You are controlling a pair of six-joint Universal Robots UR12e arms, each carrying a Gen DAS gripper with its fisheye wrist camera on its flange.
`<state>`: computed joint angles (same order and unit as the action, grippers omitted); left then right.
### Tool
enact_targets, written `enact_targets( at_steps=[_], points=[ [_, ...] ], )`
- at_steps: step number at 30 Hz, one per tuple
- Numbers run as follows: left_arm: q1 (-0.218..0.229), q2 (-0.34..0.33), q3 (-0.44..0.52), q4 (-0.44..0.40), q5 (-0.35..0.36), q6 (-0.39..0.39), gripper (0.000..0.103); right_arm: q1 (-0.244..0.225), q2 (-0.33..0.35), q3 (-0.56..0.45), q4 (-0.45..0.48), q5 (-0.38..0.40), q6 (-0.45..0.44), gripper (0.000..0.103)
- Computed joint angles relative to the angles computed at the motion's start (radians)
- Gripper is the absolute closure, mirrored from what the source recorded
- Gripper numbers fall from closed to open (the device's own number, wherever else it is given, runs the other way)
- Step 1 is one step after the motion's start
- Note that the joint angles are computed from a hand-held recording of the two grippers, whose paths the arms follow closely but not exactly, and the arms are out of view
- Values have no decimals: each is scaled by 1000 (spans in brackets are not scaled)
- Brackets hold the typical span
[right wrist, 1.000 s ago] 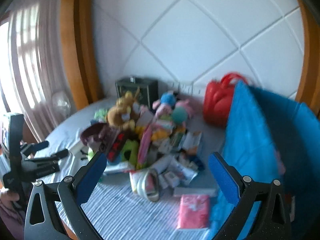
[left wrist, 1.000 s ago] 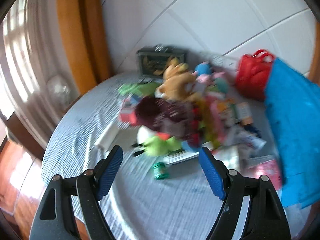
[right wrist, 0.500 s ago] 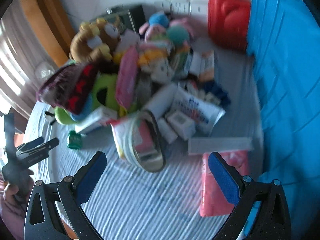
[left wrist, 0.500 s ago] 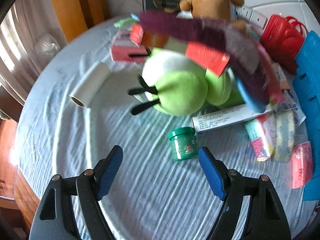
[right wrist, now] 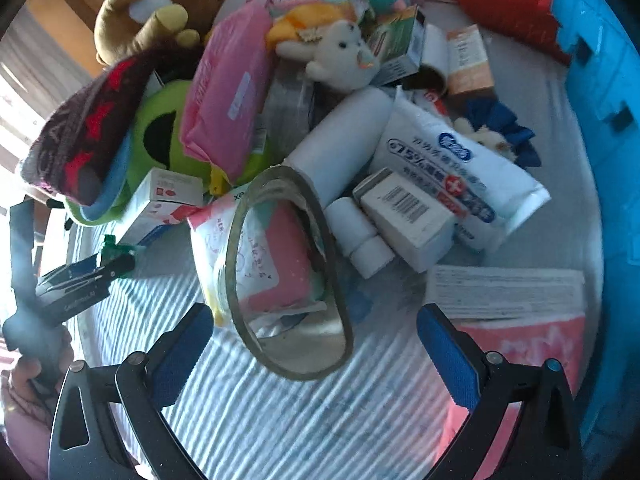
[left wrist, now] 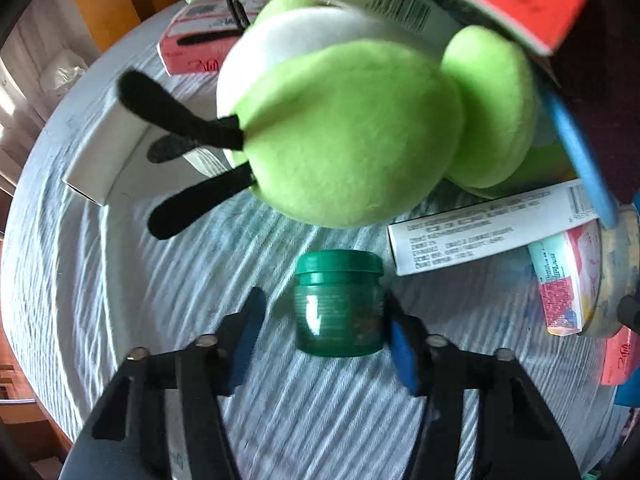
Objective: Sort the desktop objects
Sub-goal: 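Grasp the green jar with the left gripper while the right grasps the clear tape roll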
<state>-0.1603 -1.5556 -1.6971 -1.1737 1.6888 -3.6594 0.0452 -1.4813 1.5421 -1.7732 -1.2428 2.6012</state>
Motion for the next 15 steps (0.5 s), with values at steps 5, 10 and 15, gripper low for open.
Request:
enact_targets(
  at_steps=[5,10,15],
  points=[
    [-7,1,-5,16,15,4,59,12,13,-10,14,-19,-1,3],
    [-16,5,-10,17,17,-7,61,17,16,-15,13,-11,-20,9],
    [-26,12,-18,20,25,-35,63,17,27,-28,58,33,-46,30]
  ],
)
